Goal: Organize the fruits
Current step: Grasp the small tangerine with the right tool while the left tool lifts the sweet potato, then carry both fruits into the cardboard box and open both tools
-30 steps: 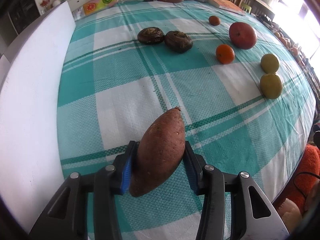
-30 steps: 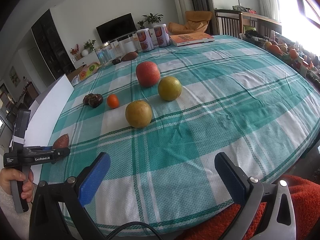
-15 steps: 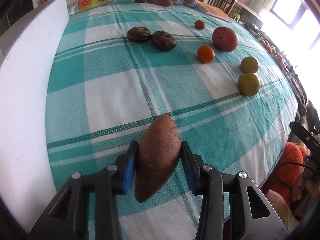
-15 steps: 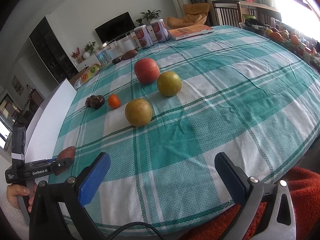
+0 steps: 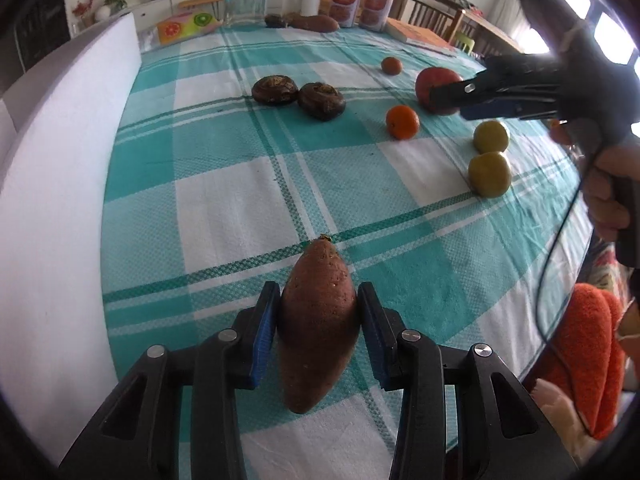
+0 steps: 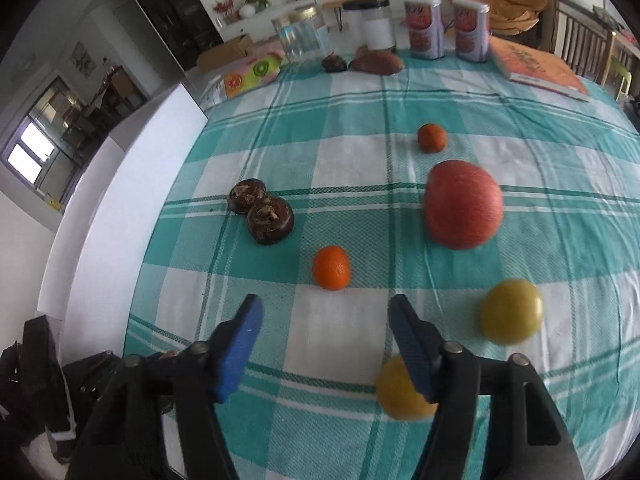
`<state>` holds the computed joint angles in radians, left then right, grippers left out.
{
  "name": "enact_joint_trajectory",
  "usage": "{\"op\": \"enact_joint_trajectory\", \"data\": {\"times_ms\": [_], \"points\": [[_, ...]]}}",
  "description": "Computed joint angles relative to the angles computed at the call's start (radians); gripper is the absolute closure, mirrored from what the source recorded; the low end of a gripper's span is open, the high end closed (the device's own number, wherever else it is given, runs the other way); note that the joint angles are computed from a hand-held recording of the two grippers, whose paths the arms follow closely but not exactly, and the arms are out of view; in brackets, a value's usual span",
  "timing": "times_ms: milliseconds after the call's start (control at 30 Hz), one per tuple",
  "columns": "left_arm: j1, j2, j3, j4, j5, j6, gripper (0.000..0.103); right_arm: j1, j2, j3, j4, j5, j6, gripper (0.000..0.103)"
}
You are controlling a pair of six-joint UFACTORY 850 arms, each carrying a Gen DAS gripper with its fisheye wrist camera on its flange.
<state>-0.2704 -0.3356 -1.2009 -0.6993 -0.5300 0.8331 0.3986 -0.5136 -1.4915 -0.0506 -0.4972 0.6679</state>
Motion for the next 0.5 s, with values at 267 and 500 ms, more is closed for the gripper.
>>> {"op": "enact_joint_trajectory", "data": {"times_ms": [267, 500], "points": [[0.079, 0.093, 0.036, -0.252, -0.114, 0.118, 0.062, -0.008, -0.122, -0.12, -0.036, -0.059, 0.018, 0.076], [0.228, 0.184, -0.003, -0.379, -0.144, 0.146, 0.062, 0.077, -0.003, -0.078, 0.061, 0.129, -0.066, 0.076]]}}
